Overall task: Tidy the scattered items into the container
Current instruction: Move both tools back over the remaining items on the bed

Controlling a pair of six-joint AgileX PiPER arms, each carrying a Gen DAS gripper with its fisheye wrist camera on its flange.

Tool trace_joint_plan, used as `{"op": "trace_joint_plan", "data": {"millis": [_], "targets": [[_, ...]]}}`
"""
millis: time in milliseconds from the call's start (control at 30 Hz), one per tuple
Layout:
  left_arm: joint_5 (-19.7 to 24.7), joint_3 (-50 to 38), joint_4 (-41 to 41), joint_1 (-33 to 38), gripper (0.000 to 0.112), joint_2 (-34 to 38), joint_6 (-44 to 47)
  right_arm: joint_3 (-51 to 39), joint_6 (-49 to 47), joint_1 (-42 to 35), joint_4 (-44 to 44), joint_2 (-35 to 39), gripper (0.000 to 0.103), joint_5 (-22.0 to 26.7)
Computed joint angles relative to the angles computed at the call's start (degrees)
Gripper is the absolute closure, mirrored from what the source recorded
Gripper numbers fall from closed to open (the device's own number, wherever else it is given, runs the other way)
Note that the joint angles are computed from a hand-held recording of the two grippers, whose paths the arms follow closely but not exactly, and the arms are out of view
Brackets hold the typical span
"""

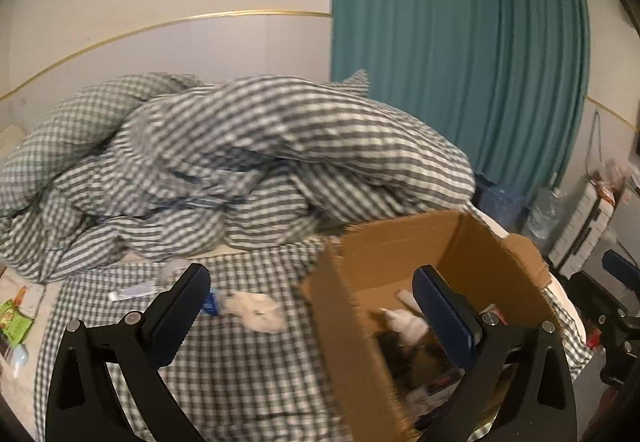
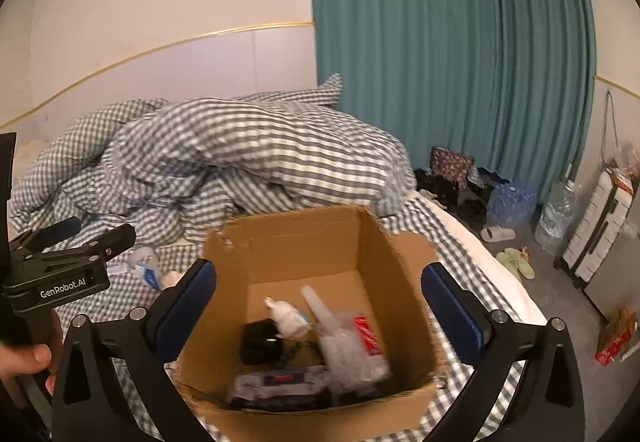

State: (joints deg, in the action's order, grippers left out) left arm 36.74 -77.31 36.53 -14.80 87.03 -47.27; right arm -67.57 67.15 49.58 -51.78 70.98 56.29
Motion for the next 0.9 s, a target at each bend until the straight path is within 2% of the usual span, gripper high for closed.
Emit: {"op": "trace_joint_plan", "data": {"millis": [200, 500, 733, 900], "targets": [[-1.85, 5.67, -4.78, 8.74, 0.009, -7.58, 5.62, -7.44, 0.54, 7.35, -2.42, 6.51, 0.000, 2.97], [-4.12, 10.86, -15.97, 24.45, 0.009, -15.79, 21.17, -20.32, -2.25, 13.63, -1.86, 17.98, 0.000, 3.37], [-6.26, 13.20, -32.82, 38.93, 0.009, -17.34, 39.07, -29.60, -7.09, 15.41, 1.54, 26.66, 0.000, 2.58], [-6.90, 13.23, -40.39, 45.62, 0.009, -15.04, 47.96, -36.72, -11.08, 15.15, 4.37, 33.05, 0.000, 2.65]]}}
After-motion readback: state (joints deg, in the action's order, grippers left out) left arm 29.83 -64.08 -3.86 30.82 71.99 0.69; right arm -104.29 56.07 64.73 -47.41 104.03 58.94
